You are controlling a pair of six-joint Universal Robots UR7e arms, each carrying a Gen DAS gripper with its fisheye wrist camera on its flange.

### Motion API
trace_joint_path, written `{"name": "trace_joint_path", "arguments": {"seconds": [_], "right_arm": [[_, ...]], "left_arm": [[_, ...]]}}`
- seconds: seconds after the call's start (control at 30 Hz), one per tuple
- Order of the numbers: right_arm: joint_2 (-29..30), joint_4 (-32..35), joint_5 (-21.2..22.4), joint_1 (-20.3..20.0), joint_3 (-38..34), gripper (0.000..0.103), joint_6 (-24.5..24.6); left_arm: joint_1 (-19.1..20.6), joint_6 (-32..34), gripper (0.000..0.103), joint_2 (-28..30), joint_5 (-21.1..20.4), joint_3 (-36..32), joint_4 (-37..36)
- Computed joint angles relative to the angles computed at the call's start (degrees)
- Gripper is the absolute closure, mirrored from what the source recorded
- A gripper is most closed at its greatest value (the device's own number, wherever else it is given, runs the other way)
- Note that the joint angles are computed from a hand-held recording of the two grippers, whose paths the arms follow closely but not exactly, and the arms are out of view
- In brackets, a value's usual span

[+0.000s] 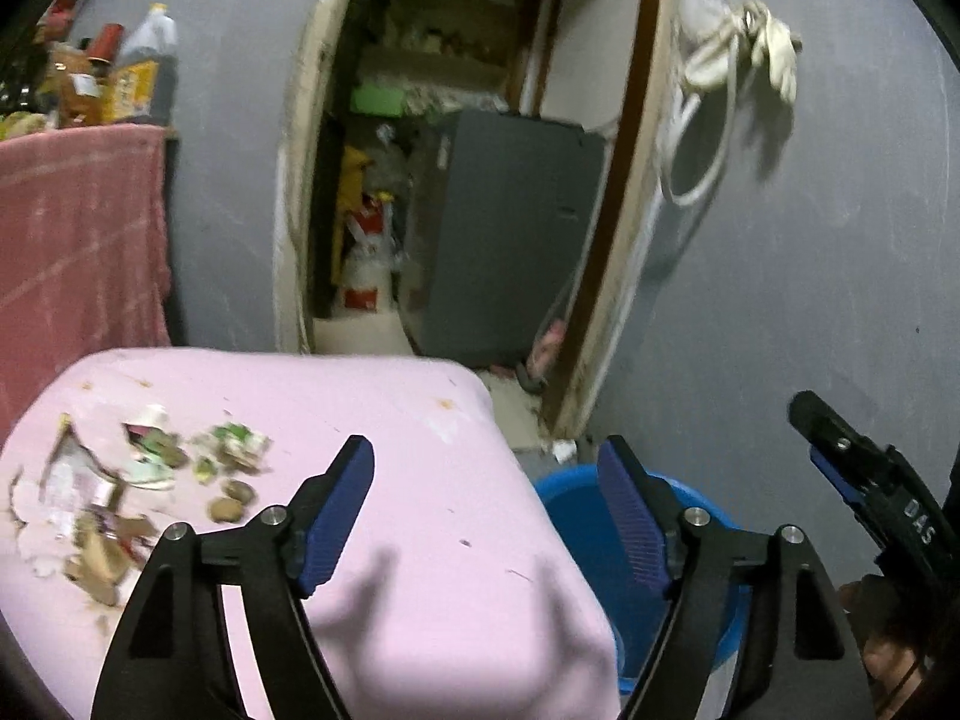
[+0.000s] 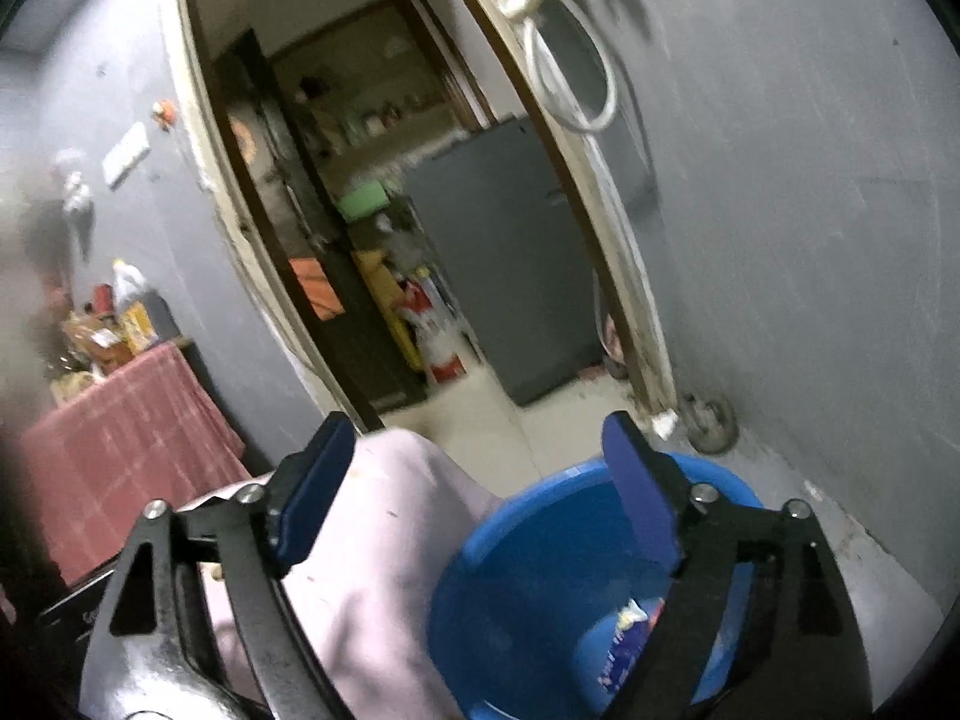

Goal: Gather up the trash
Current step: 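Return both tools over the remaining trash on the table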

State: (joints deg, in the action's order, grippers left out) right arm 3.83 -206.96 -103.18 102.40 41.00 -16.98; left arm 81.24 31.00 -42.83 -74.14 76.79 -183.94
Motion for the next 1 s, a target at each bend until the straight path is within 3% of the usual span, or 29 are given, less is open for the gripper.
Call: {"name": "trace_joint_path", "arguments": {"seconds": [0.2, 0.33, 0.63, 1.0], "right_arm": [[1.3, -3.7, 4.5, 0.8, -0.8, 0.0, -2.7], [2.6, -4.1, 6.5, 1.3, -2.2, 0.0, -4.5], [6.9, -5.9, 10.7, 3.5, -6.8, 0.0, -11.4], [14.7, 2.2, 11.8, 6.2, -18.9, 0.0, -19.3]], "left_arm": [[1.2, -0.8, 0.025, -3.1, -2.1, 1.8, -3.7], [1.8, -1.4, 0.004, -5.4, -1.9, 4.2, -6.7], [3.1, -0.1, 0.004, -9.0, -1.8, 7.8, -13.5], [6.1, 2.9, 0.003, -12.8, -0.6, 11.7, -17.9]]}}
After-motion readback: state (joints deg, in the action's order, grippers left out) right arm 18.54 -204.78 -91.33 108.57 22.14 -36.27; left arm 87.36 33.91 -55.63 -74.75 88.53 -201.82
